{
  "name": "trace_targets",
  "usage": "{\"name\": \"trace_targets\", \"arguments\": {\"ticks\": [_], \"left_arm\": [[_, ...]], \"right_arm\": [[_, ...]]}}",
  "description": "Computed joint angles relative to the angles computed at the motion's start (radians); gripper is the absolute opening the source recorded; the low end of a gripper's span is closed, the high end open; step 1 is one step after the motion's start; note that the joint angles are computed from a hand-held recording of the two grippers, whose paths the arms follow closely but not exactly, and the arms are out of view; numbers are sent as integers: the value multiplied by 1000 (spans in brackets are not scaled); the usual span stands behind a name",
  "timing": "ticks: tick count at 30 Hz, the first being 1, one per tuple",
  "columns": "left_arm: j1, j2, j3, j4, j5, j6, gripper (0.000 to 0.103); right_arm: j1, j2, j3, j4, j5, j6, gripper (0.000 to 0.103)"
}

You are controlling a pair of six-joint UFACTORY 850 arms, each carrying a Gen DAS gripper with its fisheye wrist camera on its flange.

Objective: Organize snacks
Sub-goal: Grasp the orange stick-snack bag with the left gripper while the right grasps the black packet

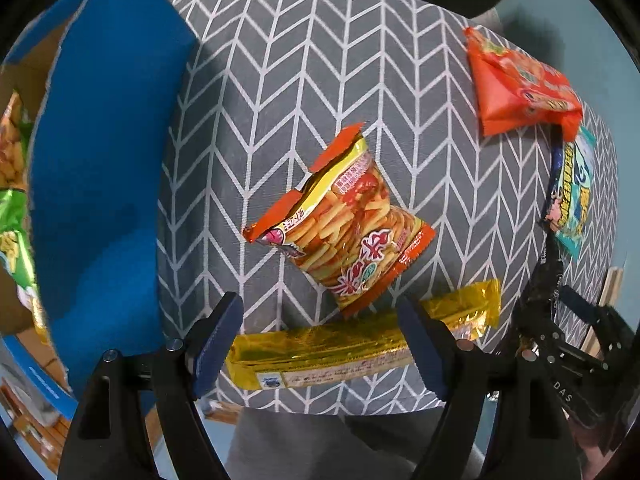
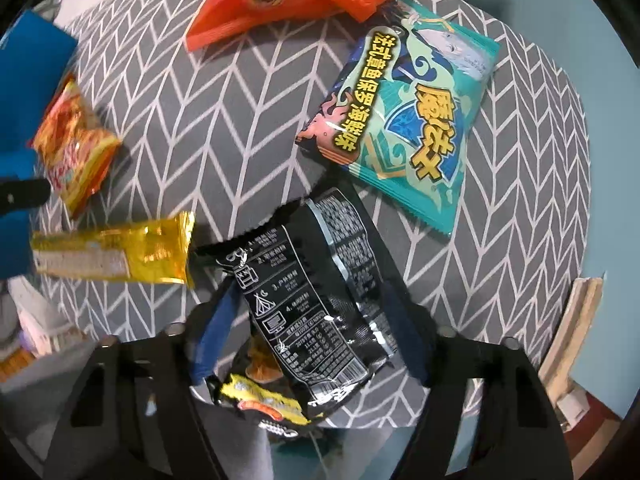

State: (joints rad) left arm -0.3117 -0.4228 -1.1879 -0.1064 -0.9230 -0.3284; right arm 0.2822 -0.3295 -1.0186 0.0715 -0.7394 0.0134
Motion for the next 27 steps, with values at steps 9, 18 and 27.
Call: {"name": "trace_targets", "arguments": {"ticks": [9,18,27], "left_arm": [[18,-42,-15,-34,28,-32,81],[6,-121,-108,-8,18,-132,83],[25,-149,-117,-46,54,-98,55]], "right_arm": [[0,-4,-44,19,56,-5,37],[-17,15,-65,29,55,-1,26],[-92,68,-39,111,48,-51,22]]}}
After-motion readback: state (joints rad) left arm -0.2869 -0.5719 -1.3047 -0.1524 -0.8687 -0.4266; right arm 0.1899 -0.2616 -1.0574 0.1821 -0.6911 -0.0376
